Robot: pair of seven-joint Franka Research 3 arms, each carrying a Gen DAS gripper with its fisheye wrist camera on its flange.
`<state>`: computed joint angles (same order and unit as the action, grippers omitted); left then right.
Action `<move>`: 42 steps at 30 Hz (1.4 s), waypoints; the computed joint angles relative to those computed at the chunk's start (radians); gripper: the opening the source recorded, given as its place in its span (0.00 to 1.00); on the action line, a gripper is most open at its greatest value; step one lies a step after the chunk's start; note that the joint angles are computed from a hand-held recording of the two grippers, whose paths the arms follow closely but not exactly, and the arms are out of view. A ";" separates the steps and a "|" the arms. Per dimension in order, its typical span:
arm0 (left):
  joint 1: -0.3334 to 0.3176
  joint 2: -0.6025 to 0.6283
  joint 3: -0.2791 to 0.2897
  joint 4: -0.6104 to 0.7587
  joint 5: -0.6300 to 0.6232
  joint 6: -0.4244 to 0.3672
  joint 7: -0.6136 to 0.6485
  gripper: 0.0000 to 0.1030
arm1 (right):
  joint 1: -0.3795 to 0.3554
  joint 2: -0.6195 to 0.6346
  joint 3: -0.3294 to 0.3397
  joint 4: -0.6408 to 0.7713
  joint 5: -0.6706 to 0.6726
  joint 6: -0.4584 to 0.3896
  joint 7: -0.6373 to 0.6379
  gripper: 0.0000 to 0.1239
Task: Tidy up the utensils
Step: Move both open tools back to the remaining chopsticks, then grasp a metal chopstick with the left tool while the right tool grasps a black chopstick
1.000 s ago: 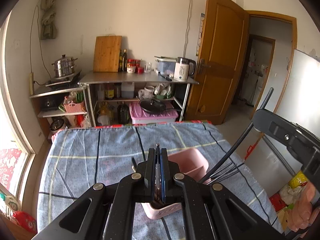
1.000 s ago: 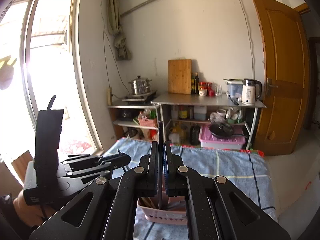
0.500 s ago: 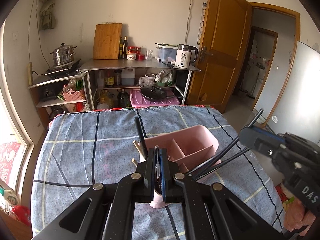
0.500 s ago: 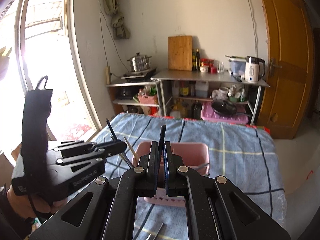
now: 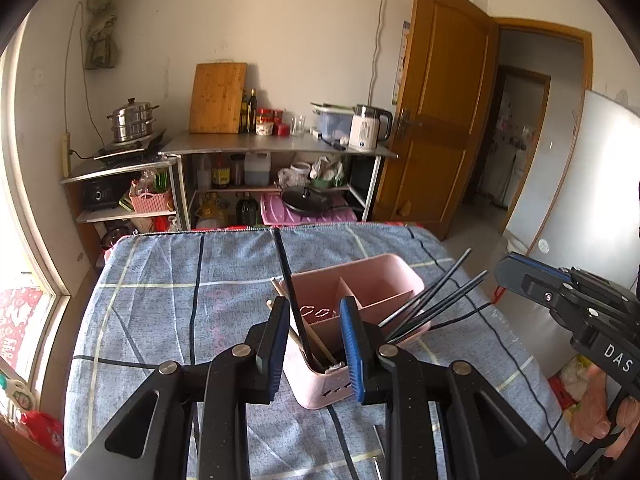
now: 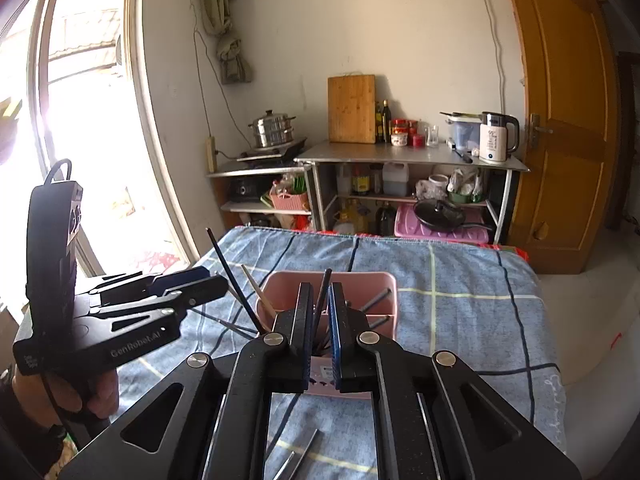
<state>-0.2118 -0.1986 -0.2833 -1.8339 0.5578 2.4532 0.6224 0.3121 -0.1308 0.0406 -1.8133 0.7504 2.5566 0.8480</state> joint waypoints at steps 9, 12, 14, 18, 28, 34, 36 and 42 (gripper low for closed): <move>0.004 -0.134 -0.046 -0.127 0.044 0.017 -0.124 0.25 | 0.015 -0.142 -0.035 -0.159 0.089 0.025 -0.077 0.21; -0.003 -0.179 -0.059 -0.184 0.042 0.032 -0.152 0.26 | 0.021 -0.183 -0.044 -0.216 0.084 0.033 -0.083 0.21; 0.000 -0.202 -0.079 -0.212 0.054 0.030 -0.177 0.26 | 0.025 -0.208 -0.053 -0.252 0.086 0.031 -0.090 0.21; -0.016 -0.246 -0.100 -0.272 0.044 0.034 -0.213 0.26 | 0.032 -0.269 -0.069 -0.337 0.091 0.040 -0.095 0.21; -0.056 -0.292 -0.155 -0.369 0.055 0.026 -0.300 0.26 | 0.038 -0.384 -0.091 -0.499 0.075 0.027 -0.087 0.21; -0.081 -0.300 -0.163 -0.409 0.054 0.044 -0.337 0.26 | 0.037 -0.424 -0.086 -0.567 0.034 0.021 -0.062 0.21; -0.088 -0.292 -0.165 -0.416 0.053 0.048 -0.338 0.26 | 0.038 -0.427 -0.089 -0.580 0.027 0.014 -0.054 0.21; -0.106 -0.251 -0.152 -0.421 0.038 0.063 -0.327 0.26 | 0.034 -0.413 -0.089 -0.587 0.008 0.005 -0.035 0.21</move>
<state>-0.3182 -0.4493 -0.4354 -2.2551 0.5959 2.5165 0.2958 0.3458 -0.5438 -0.0483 -2.4006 0.7587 2.5618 0.8131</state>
